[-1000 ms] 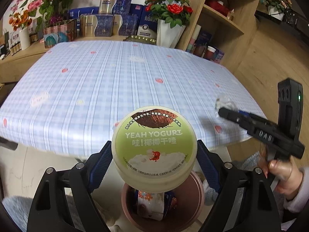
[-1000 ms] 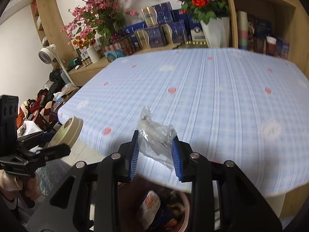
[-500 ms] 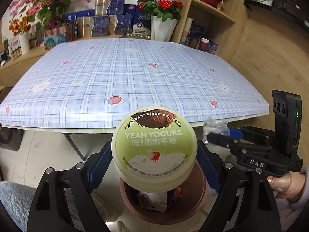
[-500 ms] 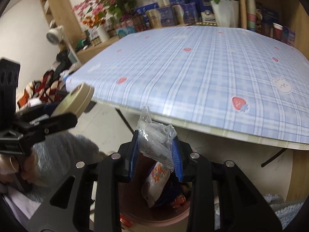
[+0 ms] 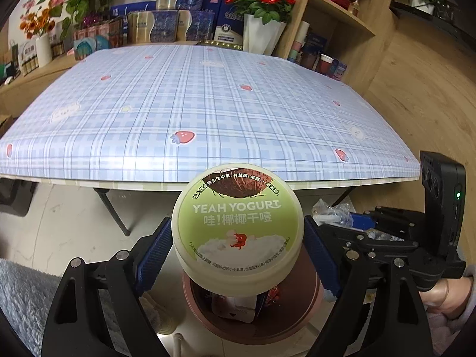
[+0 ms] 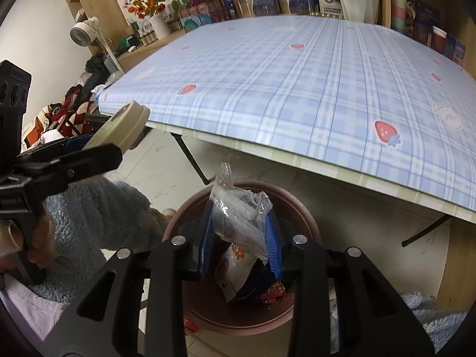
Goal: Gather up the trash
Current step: 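Open the right tool over the bin to drop the plastic bag, then open the left tool over the bin to drop the yogurt cup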
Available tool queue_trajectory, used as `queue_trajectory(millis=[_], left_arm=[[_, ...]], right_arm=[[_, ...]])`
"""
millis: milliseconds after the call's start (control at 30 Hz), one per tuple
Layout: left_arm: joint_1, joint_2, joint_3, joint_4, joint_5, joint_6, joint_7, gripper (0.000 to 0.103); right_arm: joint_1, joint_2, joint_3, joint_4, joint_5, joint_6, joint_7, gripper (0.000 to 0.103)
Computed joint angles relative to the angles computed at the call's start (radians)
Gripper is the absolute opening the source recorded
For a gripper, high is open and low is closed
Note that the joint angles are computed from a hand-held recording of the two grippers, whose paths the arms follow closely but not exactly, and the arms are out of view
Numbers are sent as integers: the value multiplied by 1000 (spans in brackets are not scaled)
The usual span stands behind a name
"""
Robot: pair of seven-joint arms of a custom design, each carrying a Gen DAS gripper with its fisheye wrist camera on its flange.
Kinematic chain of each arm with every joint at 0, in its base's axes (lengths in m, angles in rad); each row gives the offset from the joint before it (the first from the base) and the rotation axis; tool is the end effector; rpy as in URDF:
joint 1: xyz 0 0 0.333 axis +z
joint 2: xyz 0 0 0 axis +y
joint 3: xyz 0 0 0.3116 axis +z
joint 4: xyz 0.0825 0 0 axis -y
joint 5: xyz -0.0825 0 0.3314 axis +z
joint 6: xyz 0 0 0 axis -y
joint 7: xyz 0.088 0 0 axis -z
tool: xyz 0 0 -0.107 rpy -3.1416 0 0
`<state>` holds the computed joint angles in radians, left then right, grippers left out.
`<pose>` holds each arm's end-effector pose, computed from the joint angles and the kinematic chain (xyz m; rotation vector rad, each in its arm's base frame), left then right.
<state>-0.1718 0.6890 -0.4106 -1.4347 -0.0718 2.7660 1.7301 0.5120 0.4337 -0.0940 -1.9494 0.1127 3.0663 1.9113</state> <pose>0.6435 -0.3213 0.4111 -1.4230 2.4146 -1.0562 0.5757 0.2535 0.3709 -1.7500 1.7660 -0.3367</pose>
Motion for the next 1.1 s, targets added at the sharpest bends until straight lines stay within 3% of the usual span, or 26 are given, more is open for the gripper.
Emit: queue_trajectory(millis=[300,600,800,867,1100], left_arm=[[-1,15,-13,21,-11,-22,16,83],[-7,17,-15,27,-20,-31,30,83],[-21,33,-4,58,-16,-65,33,83],[-29,41,3,71,-13,-84,32,83],[-54,73,21,130,-4,-146,31,83]], right_arm=[[1,9,-4,14,-7,-39,15,39],[87,-17,-118,-29,-88,1,131,45],[270,-27,-338,-69,-179,71,266,75],[365,-18,-449,-82,-197,95,312,91],[656,53,-784,-106,-146,90,396,97]])
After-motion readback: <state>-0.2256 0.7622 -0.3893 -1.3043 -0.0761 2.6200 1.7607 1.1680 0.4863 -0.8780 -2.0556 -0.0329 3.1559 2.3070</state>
